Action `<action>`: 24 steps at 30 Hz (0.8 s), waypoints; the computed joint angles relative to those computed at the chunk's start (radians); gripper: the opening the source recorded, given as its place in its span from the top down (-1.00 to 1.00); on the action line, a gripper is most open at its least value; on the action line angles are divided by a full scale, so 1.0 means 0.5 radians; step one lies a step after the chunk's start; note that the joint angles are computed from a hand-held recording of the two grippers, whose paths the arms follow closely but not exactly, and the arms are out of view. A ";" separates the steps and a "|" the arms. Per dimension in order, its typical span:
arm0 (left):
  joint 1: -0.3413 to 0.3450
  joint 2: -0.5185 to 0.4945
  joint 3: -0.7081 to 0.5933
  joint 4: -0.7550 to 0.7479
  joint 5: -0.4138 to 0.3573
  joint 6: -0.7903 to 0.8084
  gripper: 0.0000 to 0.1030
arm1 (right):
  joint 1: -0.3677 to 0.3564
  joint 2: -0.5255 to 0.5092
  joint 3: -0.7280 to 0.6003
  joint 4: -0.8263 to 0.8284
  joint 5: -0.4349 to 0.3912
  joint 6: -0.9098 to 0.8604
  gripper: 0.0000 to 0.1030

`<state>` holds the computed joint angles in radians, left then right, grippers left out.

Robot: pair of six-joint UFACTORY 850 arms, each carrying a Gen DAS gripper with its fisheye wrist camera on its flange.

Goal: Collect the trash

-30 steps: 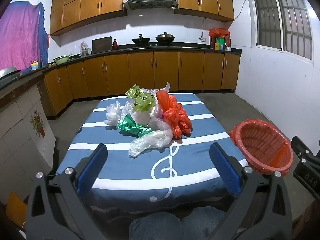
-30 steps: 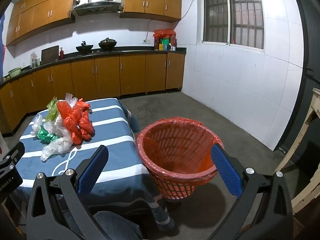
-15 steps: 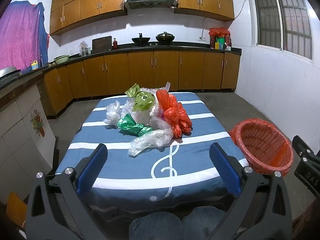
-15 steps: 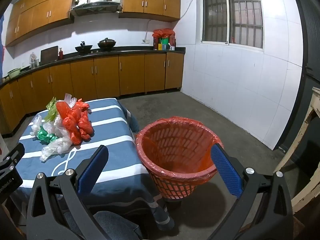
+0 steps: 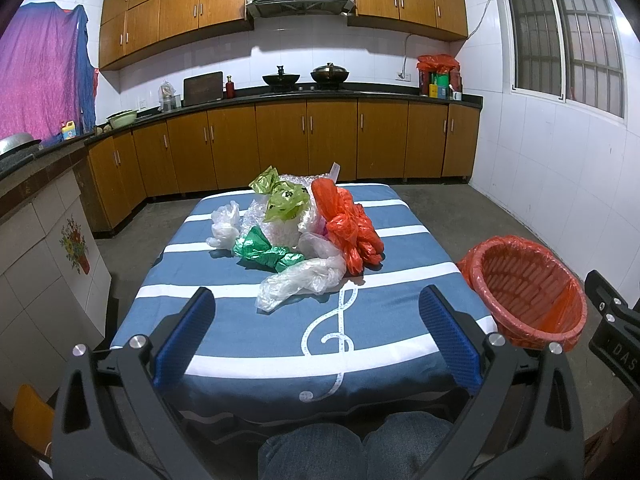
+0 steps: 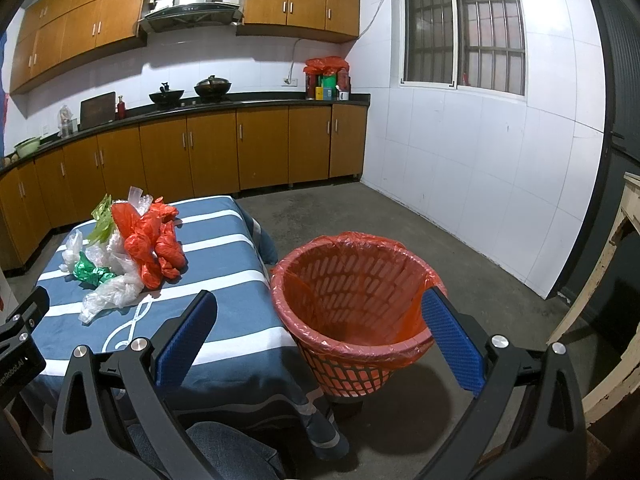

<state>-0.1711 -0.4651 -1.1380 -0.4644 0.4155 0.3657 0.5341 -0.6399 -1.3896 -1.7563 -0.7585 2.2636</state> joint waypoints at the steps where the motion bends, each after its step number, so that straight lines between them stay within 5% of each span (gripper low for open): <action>1: 0.000 0.000 0.000 0.000 0.000 0.000 -0.93 | 0.000 0.000 0.000 0.000 0.000 0.000 -0.97; 24: -0.004 0.005 0.006 -0.007 -0.003 0.007 -0.93 | -0.003 -0.002 0.004 -0.005 0.004 0.010 -0.97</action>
<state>-0.1732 -0.4625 -1.1348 -0.4681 0.4140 0.3693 0.5328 -0.6408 -1.3875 -1.7587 -0.7567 2.2687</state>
